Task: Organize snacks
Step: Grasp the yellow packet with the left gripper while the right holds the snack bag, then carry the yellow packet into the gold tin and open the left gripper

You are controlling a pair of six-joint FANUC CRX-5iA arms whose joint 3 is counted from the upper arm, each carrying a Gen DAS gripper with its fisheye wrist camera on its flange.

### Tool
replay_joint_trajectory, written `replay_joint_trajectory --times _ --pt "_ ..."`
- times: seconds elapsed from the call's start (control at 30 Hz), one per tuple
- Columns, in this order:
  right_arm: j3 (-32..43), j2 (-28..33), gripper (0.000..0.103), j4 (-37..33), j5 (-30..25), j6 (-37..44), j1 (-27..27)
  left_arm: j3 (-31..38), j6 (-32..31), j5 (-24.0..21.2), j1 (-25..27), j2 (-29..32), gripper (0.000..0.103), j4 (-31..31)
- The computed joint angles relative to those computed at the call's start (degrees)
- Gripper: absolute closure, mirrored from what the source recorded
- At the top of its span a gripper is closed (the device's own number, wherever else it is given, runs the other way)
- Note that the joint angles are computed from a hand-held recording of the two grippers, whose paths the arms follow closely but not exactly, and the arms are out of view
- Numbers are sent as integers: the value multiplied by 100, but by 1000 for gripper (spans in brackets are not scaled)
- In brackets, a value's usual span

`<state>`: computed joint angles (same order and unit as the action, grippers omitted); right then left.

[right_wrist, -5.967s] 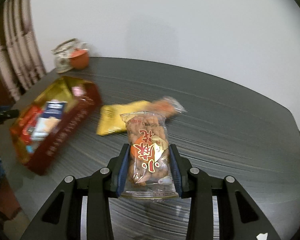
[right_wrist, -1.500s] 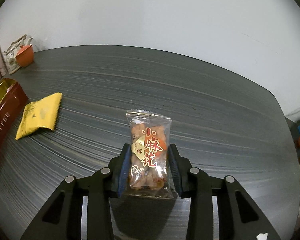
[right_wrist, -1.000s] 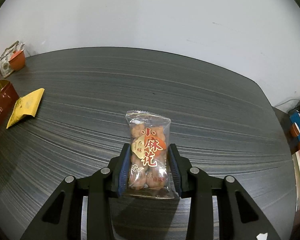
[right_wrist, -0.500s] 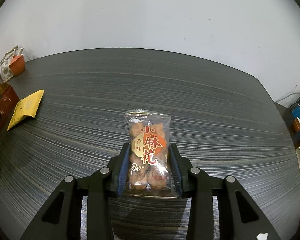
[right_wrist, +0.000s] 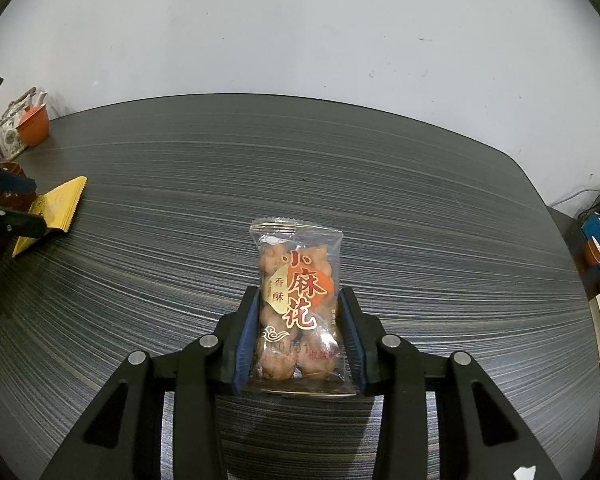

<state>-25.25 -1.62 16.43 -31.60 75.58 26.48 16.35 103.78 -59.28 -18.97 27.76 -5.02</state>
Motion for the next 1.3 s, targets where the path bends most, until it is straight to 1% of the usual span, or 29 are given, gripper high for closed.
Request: replay_joint_trajectory --times 0.07,0.2,0.33,0.53,0.57,0.63,0.67,0.7,0.77,0.8,1.03,1.13,1.3 --pt "-5 -2 67 7 1 -11 6 69 -18 -45 28 59 16 7" --pt "1 2 67 -3 -1 -1 0 83 -125 -82 123 154 14 240" --pt "3 5 67 -7 1 4 -3 205 -3 -228 37 221 14 -67" --pt "14 -5 67 -19 -24 -9 17 208 233 -300 -112 211 15 -182" --pt "21 -4 67 -45 -29 5 18 209 296 -293 -149 211 16 -225" --pt "43 2 67 -107 -38 51 5 206 375 -290 -215 191 22 -284" --pt "44 1 67 -113 -40 53 6 159 367 -250 -218 168 31 -200" --pt "40 -2 67 -113 -37 50 7 100 361 -241 -202 123 34 -144" --pt "40 -1 67 -111 -36 48 6 179 523 -355 -290 142 36 -292" --pt "41 -3 67 -115 -39 48 8 186 536 -362 -320 139 40 -301" --pt "97 25 67 -192 -61 118 -16 132 723 -410 -504 77 45 -361" --pt "114 31 67 -259 -66 169 -32 171 945 -444 -618 96 45 -429" --pt "159 66 67 -387 -66 282 -79 -19 1189 -335 -717 -34 45 -411"
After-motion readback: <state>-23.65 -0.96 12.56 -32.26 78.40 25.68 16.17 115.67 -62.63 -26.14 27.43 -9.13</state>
